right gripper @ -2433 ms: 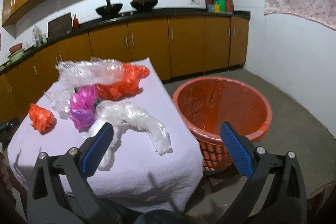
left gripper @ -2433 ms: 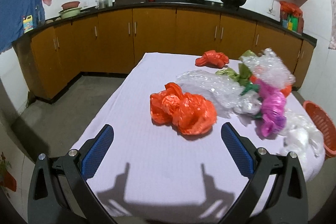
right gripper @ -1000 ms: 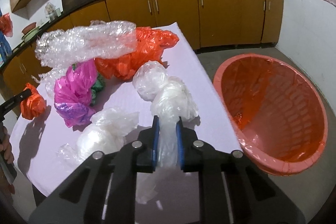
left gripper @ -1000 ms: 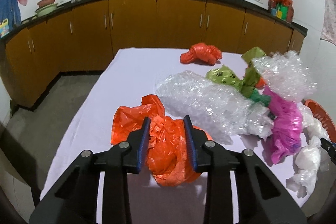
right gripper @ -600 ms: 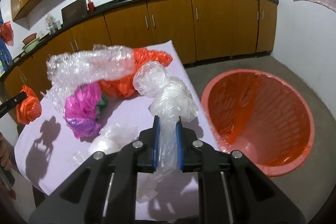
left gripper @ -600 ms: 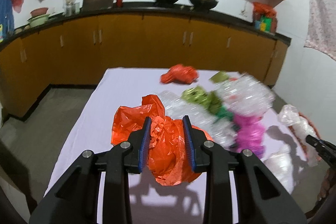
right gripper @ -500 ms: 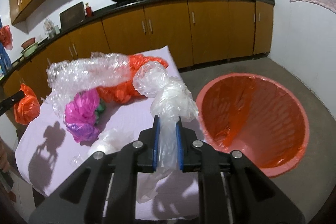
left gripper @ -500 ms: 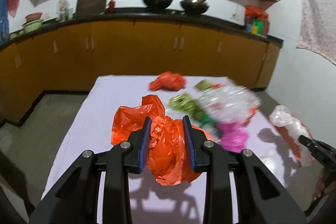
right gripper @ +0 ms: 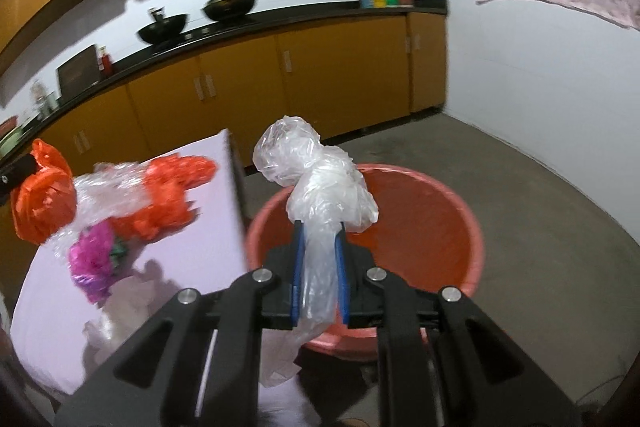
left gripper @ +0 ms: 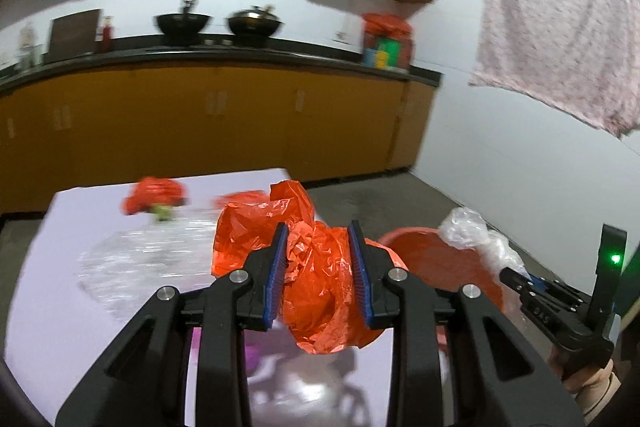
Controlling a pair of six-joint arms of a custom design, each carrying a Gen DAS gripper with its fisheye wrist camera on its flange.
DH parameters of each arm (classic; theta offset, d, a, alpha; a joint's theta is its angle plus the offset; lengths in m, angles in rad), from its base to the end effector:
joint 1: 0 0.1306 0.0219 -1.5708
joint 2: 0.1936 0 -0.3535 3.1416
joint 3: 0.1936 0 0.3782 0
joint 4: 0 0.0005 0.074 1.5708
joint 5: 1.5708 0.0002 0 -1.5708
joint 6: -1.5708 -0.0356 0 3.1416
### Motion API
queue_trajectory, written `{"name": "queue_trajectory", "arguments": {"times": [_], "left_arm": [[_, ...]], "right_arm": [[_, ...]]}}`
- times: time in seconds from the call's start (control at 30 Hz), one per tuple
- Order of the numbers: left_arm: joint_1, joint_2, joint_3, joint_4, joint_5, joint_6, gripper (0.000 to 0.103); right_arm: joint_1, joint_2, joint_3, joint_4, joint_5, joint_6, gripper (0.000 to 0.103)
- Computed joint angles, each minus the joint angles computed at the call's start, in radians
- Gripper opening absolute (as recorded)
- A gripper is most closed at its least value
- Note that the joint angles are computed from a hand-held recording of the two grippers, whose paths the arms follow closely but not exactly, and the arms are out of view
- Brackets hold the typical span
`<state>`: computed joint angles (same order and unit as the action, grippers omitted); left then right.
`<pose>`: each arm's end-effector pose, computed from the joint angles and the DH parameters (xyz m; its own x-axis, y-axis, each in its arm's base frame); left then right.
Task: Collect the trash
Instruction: 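Carry both bags over the orange wastebasket and open both tools to drop them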
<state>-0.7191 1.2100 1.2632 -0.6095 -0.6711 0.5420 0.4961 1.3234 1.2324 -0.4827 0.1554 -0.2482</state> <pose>0.3356 -0.2651 0.4453 -0.4015 -0.1854 -0.8969 -0.1034 0.9822 -0.1568 0.4172 0.2190 0.3898 -0.5501 -0.0218 -0.8348 -0.2278 0.9657 0.1249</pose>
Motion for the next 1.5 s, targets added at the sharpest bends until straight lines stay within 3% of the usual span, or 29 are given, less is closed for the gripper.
{"name": "queue_trajectory", "arguments": {"times": [0.33, 0.9, 0.97, 1.1, 1.3, 1.5], "left_arm": [[-0.004, 0.257, 0.189, 0.003, 0.161, -0.040, 0.031], [0.022, 0.426, 0.327, -0.056, 0.290, -0.072, 0.031], [0.027, 0.436, 0.340, -0.068, 0.297, -0.075, 0.035], [0.032, 0.428, 0.329, -0.071, 0.302, -0.071, 0.055], [0.033, 0.385, 0.298, -0.076, 0.283, -0.053, 0.062], [0.019, 0.275, 0.202, -0.053, 0.208, -0.041, 0.069]], "right_arm": [[-0.092, 0.027, 0.016, 0.011, -0.022, -0.019, 0.015], [-0.161, 0.145, 0.096, 0.048, -0.102, -0.031, 0.019], [-0.164, 0.152, 0.098, 0.060, -0.108, -0.039, 0.021], [-0.174, 0.150, 0.089, 0.075, -0.134, -0.056, 0.044], [-0.178, 0.112, 0.048, 0.085, -0.125, -0.059, 0.048], [-0.156, 0.045, -0.013, 0.097, -0.091, -0.036, 0.054]]}}
